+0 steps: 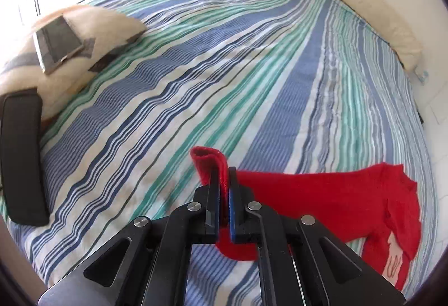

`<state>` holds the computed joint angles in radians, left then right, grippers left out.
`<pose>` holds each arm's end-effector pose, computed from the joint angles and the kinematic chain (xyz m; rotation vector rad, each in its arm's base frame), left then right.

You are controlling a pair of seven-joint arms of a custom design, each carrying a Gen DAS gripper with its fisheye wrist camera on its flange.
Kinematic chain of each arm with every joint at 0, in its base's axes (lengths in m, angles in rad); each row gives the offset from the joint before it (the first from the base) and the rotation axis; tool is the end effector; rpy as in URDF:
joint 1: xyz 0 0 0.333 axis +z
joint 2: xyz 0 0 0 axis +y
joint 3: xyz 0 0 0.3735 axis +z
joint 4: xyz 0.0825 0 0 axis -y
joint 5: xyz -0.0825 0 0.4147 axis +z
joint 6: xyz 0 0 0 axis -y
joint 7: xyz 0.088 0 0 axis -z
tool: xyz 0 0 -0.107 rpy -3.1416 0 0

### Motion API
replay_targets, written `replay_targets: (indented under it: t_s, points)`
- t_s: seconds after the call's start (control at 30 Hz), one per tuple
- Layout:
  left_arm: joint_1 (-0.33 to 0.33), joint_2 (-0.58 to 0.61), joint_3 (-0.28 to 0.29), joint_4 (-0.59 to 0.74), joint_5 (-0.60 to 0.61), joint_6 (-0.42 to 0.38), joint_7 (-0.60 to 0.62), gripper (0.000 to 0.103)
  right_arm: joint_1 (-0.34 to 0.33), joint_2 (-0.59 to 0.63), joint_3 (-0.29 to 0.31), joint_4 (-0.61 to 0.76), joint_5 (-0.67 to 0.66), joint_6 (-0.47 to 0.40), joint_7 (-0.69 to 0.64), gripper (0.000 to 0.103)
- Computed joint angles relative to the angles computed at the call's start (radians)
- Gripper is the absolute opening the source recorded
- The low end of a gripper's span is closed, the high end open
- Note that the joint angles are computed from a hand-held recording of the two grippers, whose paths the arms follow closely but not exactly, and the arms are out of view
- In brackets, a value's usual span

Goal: Fold small clothes

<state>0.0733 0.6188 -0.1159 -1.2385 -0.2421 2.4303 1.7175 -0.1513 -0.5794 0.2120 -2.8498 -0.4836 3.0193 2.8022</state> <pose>0.8364 -0.0065 0.5115 -1.9524 1.9732 -0.8323 0.3666 0.0586 0.4532 -1.0326 2.2220 -0.5701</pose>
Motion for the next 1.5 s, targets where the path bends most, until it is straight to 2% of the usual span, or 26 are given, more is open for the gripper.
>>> replay_targets:
  t_s: [0.1, 0.3, 0.43, 0.53, 0.6, 0.63, 0.67, 0.7, 0.77, 0.83, 0.9, 0.97, 1.07, 1.13, 1.27, 1.33, 1.37, 1.4, 1.43, 1.47, 1.5]
  points:
    - [-0.027, -0.006, -0.071, 0.097, -0.026, -0.049, 0.091, 0.003, -0.012, 0.001, -0.002, -0.007, 0.0, 0.036, 0.001, 0.075]
    - [-0.167, 0.0, -0.182, 0.262, -0.092, -0.124, 0.278, 0.003, -0.029, -0.004, 0.005, -0.026, 0.032, 0.1, -0.019, 0.075]
    - [-0.25, -0.063, -0.231, 0.171, -0.152, -0.089, 0.419, 0.003, -0.039, -0.023, 0.016, -0.042, 0.06, 0.125, -0.035, 0.075]
    - [-0.306, -0.129, -0.244, 0.015, -0.179, 0.009, 0.524, 0.004, -0.049, -0.032, 0.023, -0.055, 0.087, 0.146, -0.041, 0.075]
    - [-0.354, -0.165, -0.224, -0.091, -0.15, 0.052, 0.543, 0.018, -0.056, -0.039, 0.028, -0.063, 0.105, 0.16, -0.044, 0.075]
    - [-0.387, -0.182, -0.195, -0.142, -0.103, 0.064, 0.515, 0.052, -0.059, -0.041, 0.028, -0.067, 0.114, 0.168, -0.047, 0.075]
    - [-0.412, -0.206, -0.168, -0.209, -0.06, 0.091, 0.486, 0.08, -0.061, -0.043, 0.028, -0.07, 0.124, 0.175, -0.05, 0.075]
    - [-0.403, -0.239, -0.17, -0.294, -0.062, 0.132, 0.502, 0.081, -0.062, -0.044, 0.028, -0.074, 0.133, 0.182, -0.053, 0.075]
    - [-0.357, -0.284, -0.188, -0.401, -0.101, 0.12, 0.576, 0.073, -0.064, -0.047, 0.028, -0.081, 0.152, 0.196, -0.059, 0.075]
    - [-0.315, -0.325, -0.174, -0.481, -0.131, 0.103, 0.616, 0.065, -0.064, -0.051, 0.026, -0.092, 0.172, 0.216, -0.066, 0.075]
    - [-0.278, -0.347, -0.142, -0.531, -0.147, 0.133, 0.631, 0.065, -0.062, -0.054, 0.019, -0.103, 0.193, 0.238, -0.074, 0.075]
    - [-0.259, -0.345, -0.096, -0.549, -0.108, 0.18, 0.596, 0.065, -0.058, -0.052, 0.011, -0.112, 0.216, 0.259, -0.083, 0.075]
    - [-0.228, -0.298, -0.057, -0.505, -0.046, 0.167, 0.556, 0.065, -0.048, -0.039, -0.002, -0.12, 0.253, 0.282, -0.096, 0.075]
    - [-0.225, -0.264, -0.052, -0.485, 0.006, 0.186, 0.566, 0.065, -0.042, -0.027, -0.008, -0.119, 0.274, 0.289, -0.105, 0.075]
    - [-0.243, -0.214, -0.082, -0.463, 0.059, 0.236, 0.626, 0.067, -0.033, -0.015, -0.01, -0.118, 0.308, 0.284, -0.117, 0.075]
    - [-0.294, -0.189, -0.053, -0.466, 0.13, 0.319, 0.595, 0.072, -0.042, -0.021, 0.006, -0.116, 0.317, 0.267, -0.119, 0.075]
    - [-0.343, -0.177, -0.005, -0.476, 0.197, 0.391, 0.54, 0.071, -0.048, -0.023, 0.013, -0.114, 0.319, 0.26, -0.12, 0.075]
    - [-0.397, -0.165, 0.06, -0.484, 0.28, 0.455, 0.455, 0.062, -0.051, -0.024, 0.016, -0.113, 0.319, 0.254, -0.121, 0.075]
    - [-0.416, -0.153, 0.095, -0.476, 0.311, 0.48, 0.389, 0.019, -0.054, -0.024, 0.02, -0.111, 0.319, 0.248, -0.119, 0.075]
    - [-0.404, -0.144, 0.096, -0.454, 0.272, 0.448, 0.343, 0.009, -0.057, -0.024, 0.022, -0.109, 0.319, 0.243, -0.117, 0.075]
    - [-0.368, -0.137, 0.074, -0.437, 0.227, 0.433, 0.297, 0.008, -0.06, -0.023, 0.025, -0.108, 0.318, 0.239, -0.115, 0.075]
